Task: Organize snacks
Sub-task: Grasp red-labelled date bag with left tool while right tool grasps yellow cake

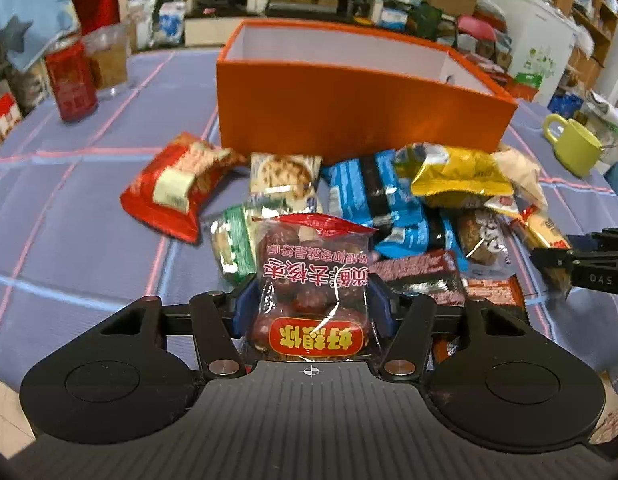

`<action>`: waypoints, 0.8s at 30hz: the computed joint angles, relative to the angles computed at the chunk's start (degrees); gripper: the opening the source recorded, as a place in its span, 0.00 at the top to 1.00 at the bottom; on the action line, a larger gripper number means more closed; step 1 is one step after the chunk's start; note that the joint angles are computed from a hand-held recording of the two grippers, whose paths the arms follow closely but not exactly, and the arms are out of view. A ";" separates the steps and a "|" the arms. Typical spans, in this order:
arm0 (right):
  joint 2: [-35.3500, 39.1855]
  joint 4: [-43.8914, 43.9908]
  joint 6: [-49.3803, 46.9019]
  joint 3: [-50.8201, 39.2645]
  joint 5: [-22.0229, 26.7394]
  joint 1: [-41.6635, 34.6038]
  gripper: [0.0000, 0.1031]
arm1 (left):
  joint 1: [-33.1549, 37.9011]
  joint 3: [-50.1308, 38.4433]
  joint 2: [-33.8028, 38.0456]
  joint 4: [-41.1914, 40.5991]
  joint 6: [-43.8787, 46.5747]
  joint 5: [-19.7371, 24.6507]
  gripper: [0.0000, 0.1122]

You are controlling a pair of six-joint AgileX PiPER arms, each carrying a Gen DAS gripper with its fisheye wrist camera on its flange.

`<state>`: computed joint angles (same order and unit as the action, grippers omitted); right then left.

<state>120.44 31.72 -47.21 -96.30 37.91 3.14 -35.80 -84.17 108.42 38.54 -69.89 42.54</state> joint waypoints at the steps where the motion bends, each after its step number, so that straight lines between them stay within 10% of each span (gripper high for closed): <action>1: -0.21 -0.07 0.14 0.12 -0.03 -0.01 0.56 | -0.48 0.01 -0.34 1.48 -0.43 0.39 0.72; 24: -12.09 -3.73 6.34 12.36 -10.00 3.15 0.56 | -1.47 -3.97 0.36 5.15 -2.40 9.20 0.72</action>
<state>108.35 27.99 -40.87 -83.94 27.92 6.29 -37.27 -88.14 108.78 43.69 -72.30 51.74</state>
